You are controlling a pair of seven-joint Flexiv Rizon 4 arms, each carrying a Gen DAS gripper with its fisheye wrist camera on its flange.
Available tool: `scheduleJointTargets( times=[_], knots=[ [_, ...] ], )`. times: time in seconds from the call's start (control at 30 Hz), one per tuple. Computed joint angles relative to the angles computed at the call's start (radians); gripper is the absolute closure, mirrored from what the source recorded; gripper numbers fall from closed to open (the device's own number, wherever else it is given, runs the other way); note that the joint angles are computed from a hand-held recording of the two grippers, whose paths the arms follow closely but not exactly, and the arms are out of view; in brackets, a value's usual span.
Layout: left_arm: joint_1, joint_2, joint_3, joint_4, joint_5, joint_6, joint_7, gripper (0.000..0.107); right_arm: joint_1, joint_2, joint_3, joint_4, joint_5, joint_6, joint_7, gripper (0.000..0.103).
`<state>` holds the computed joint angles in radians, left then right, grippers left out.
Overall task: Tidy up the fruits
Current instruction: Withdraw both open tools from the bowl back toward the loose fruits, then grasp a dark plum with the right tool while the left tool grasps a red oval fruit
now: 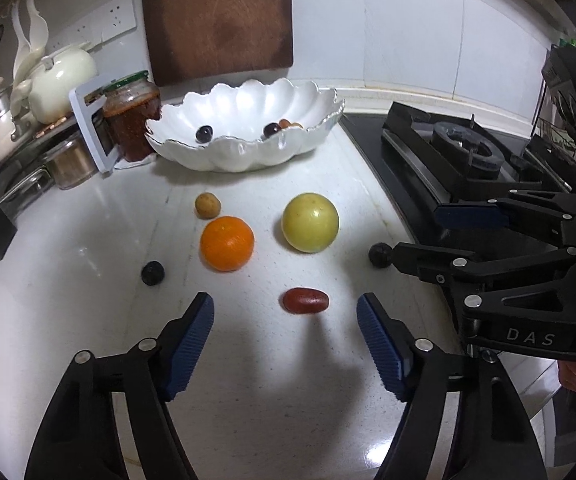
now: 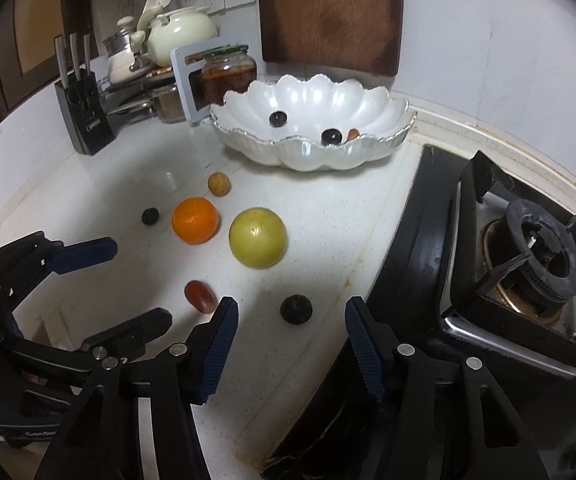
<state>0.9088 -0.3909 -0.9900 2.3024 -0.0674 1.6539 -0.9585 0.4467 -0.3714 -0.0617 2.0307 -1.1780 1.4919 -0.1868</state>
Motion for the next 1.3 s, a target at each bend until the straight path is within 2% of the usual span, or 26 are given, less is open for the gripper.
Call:
scheduleJointTargets(
  times=[0.17, 0.23, 0.43, 0.8, 0.9, 1.1, 1.3],
  knots=[
    [-0.04, -0.021, 0.035, -0.016, -0.011, -0.012, 0.014, 0.042, -0.003, -0.019, 0.003, -0.004, 0.028, 0.009, -0.03, 0.049],
    [-0.051, -0.029, 0.043, -0.022, -0.017, -0.015, 0.019, 0.046, -0.002, -0.027, 0.004, -0.007, 0.055, 0.011, -0.052, 0.053],
    [-0.09, -0.048, 0.071, -0.038, -0.041, -0.027, 0.035, 0.051, 0.02, -0.044, -0.002, -0.011, 0.153, 0.016, -0.131, 0.058],
    [-0.176, -0.055, 0.149, -0.067, -0.123, -0.069, 0.091, 0.058, 0.076, -0.07, -0.03, -0.021, 0.324, 0.022, -0.259, 0.059],
    [-0.204, -0.054, 0.173, -0.074, -0.149, -0.078, 0.113, 0.061, 0.072, -0.082, -0.013, -0.034, 0.382, 0.012, -0.308, 0.066],
    [-0.249, -0.054, 0.21, -0.082, -0.2, -0.087, 0.158, 0.065, 0.078, -0.099, 0.004, -0.049, 0.48, 0.002, -0.385, 0.066],
    [-0.261, -0.054, 0.208, -0.082, -0.239, -0.088, 0.198, 0.073, 0.067, -0.114, 0.035, -0.069, 0.571, -0.006, -0.456, 0.073]
  ],
)
